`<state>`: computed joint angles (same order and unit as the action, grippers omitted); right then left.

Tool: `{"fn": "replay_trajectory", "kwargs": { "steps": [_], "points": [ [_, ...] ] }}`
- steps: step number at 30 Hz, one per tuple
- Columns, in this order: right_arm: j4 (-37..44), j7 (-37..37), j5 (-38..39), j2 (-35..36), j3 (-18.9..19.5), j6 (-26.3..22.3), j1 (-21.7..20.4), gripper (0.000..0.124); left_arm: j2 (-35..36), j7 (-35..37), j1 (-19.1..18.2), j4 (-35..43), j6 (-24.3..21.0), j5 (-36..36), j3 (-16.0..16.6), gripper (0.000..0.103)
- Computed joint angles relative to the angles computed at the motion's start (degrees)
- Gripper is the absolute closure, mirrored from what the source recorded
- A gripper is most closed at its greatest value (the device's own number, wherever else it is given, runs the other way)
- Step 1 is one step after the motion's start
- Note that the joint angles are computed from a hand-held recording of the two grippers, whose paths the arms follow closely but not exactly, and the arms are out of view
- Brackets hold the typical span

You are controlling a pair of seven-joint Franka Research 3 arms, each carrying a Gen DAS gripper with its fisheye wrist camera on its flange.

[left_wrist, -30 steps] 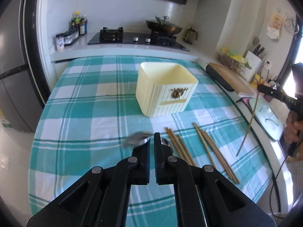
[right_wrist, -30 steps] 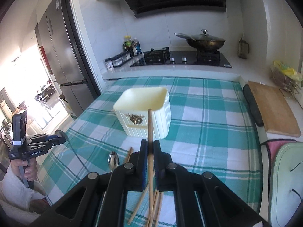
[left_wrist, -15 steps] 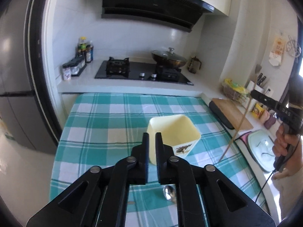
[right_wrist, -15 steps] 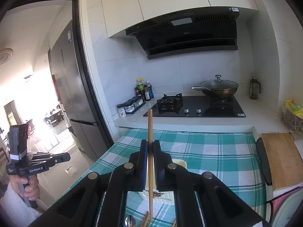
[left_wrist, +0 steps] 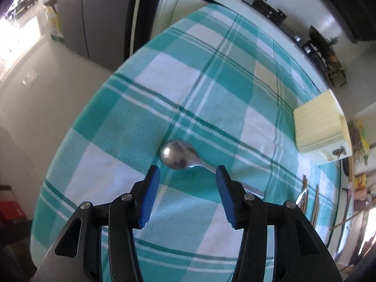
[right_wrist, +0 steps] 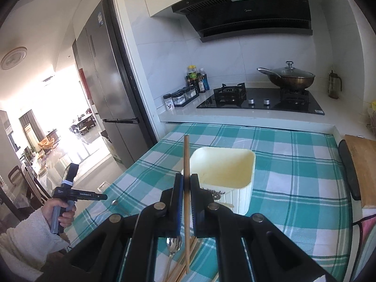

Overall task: Organize utensils
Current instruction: 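Lift the spoon with the left tool while the right tool lifts the chopstick toward the caddy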

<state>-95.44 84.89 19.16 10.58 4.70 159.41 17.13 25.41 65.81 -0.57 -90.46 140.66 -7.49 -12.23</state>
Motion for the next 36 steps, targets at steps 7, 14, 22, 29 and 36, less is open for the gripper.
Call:
{"fn": "replay_trajectory", "kwargs": {
  "steps": [7, 14, 22, 29, 36],
  "points": [
    [-2.6, -1.37, 0.91, -1.48, 0.64, 0.78, 0.52, 0.118, 4.63, -7.42, -1.23, 3.56, 3.66, -1.01, 0.48, 0.029],
    [-4.39, -1.31, 0.22, -2.36, 0.46, 1.51, 0.99, 0.118, 9.14, -14.09, -3.69, 9.27, 3.77, 5.72, 2.78, 0.069],
    [-6.11, 0.74, -1.71, -2.99, 0.08, 2.52, 1.42, 0.118, 14.08, -11.05, -6.12, 18.24, 0.21, 14.51, 3.63, 0.079],
    [-8.11, 2.08, -2.06, -4.28, 0.08, 3.64, 1.39, 0.118, 12.97, -4.98, -4.98, 16.03, 4.07, 12.79, 1.18, 0.1],
    [-9.7, 3.52, -3.1, -5.46, -0.12, 4.58, 1.29, 0.118, 10.62, -3.48, -4.53, 12.89, 7.82, 10.87, 0.21, 0.103]
  ]
}}
